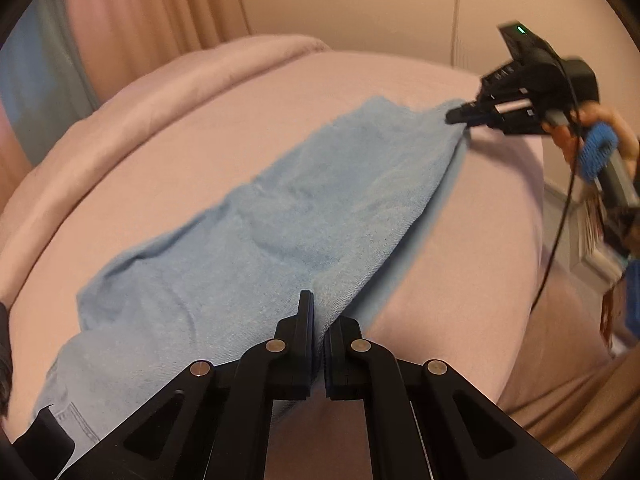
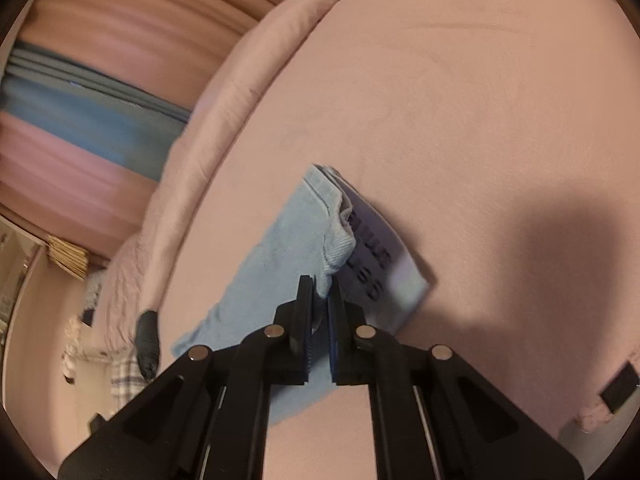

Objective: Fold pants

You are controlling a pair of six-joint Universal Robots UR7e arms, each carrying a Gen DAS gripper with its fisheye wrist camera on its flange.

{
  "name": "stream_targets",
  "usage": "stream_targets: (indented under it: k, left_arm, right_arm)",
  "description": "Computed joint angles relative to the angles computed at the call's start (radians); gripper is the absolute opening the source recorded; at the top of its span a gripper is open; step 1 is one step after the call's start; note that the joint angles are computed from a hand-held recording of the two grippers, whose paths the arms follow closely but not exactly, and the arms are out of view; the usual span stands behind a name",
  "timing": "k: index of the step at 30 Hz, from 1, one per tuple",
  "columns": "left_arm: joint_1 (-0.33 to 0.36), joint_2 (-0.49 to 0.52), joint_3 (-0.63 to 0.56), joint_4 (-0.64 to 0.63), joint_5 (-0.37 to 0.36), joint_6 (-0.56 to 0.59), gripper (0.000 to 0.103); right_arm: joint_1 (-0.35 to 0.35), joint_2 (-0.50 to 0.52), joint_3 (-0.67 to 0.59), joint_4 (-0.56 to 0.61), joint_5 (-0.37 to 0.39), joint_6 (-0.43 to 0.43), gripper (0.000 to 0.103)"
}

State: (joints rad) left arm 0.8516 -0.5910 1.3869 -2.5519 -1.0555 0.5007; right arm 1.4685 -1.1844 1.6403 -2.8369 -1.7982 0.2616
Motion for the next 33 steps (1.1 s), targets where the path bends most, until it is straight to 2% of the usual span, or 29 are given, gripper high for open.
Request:
stream_targets:
  k: [1,2,4,6,8,9,10,11,12,13,14,15,16,18,20,22,23,24,25,26,27,28,29,30,33]
  left_arm:
    - [-0.001,0.008,0.001,0.012,0.016,-0.002,0.002]
    - [-0.001,0.015,0.002,0.02,0.028,-0.003,0.002]
    - [0.0,0.022,0.015,-0.014,0.039,0.019,0.002]
    - [0.003,0.021,0.013,-0.02,0.03,0.01,0.003]
    - [0.001,0.008,0.004,0.022,0.028,-0.018,0.013]
    - [0.001,-0.002,-0.003,0.046,0.023,-0.035,0.019]
    - [0.001,-0.02,-0.003,0.071,0.006,-0.058,0.03]
    - [0.005,-0.049,0.008,0.08,-0.036,-0.082,0.039]
    - [0.014,-0.077,0.014,0.072,-0.089,-0.099,0.041]
    - [0.022,-0.096,0.024,0.051,-0.121,-0.107,0.046]
    - [0.032,-0.113,0.026,0.019,-0.143,-0.12,0.051]
    - [0.038,-0.117,0.023,-0.011,-0.14,-0.127,0.054]
    - [0.045,-0.119,0.022,-0.061,-0.109,-0.132,0.058]
    - [0.064,-0.099,-0.009,-0.12,0.015,-0.178,0.058]
    - [0.091,-0.086,-0.036,-0.127,0.104,-0.248,0.058]
    - [0.12,-0.072,-0.048,-0.143,0.216,-0.289,0.058]
    - [0.13,-0.058,-0.061,-0.118,0.311,-0.311,0.058]
    - [0.157,-0.046,-0.083,-0.052,0.371,-0.35,0.058]
    - [0.176,-0.05,-0.08,-0.01,0.389,-0.397,0.058]
    - [0.183,-0.064,-0.072,-0.011,0.366,-0.434,0.059]
    - [0.193,-0.089,-0.05,-0.053,0.3,-0.443,0.059]
    - [0.197,-0.102,-0.045,-0.053,0.275,-0.457,0.059]
    - [0.198,-0.113,-0.043,-0.048,0.26,-0.475,0.059]
    - [0.199,-0.125,-0.034,-0.065,0.248,-0.48,0.059]
    - [0.198,-0.171,0.013,-0.149,0.229,-0.487,0.059]
  right_arm:
    - [-0.003,0.007,-0.008,0.024,-0.015,-0.008,0.007]
    - [-0.007,0.012,-0.015,0.063,-0.04,0.02,0.007]
    - [-0.022,0.008,0.006,0.041,-0.017,0.036,0.003]
    - [-0.026,0.001,0.006,0.049,-0.009,0.034,0.005]
    - [-0.019,-0.006,-0.009,0.084,-0.029,0.035,0.009]
    - [-0.003,-0.007,-0.021,0.091,-0.085,0.03,0.012]
    - [0.008,-0.009,-0.023,0.082,-0.121,0.018,0.019]
    - [0.031,-0.007,-0.028,0.059,-0.198,-0.008,0.028]
    - [0.057,0.0,-0.03,0.026,-0.294,-0.044,0.047]
    - [0.082,0.014,-0.038,-0.023,-0.377,-0.102,0.05]
    - [0.1,0.024,-0.039,-0.064,-0.418,-0.156,0.05]
    - [0.117,0.035,-0.051,-0.074,-0.416,-0.199,0.05]
    - [0.121,0.042,-0.06,-0.064,-0.374,-0.237,0.05]
    - [0.126,0.06,-0.081,0.003,-0.288,-0.305,0.05]
    - [0.132,0.1,-0.118,0.104,-0.195,-0.387,0.048]
    - [0.142,0.145,-0.152,0.206,-0.205,-0.444,0.046]
    - [0.145,0.176,-0.175,0.266,-0.243,-0.469,0.046]
    - [0.145,0.202,-0.179,0.288,-0.3,-0.492,0.046]
    - [0.156,0.225,-0.178,0.269,-0.369,-0.557,0.047]
    - [0.17,0.234,-0.174,0.243,-0.407,-0.608,0.048]
    - [0.184,0.248,-0.19,0.258,-0.449,-0.633,0.049]
    - [0.197,0.266,-0.228,0.316,-0.491,-0.621,0.048]
    - [0.206,0.276,-0.268,0.383,-0.491,-0.59,0.049]
    - [0.209,0.277,-0.289,0.411,-0.458,-0.583,0.049]
    - [0.217,0.314,-0.412,0.519,-0.227,-0.605,0.05]
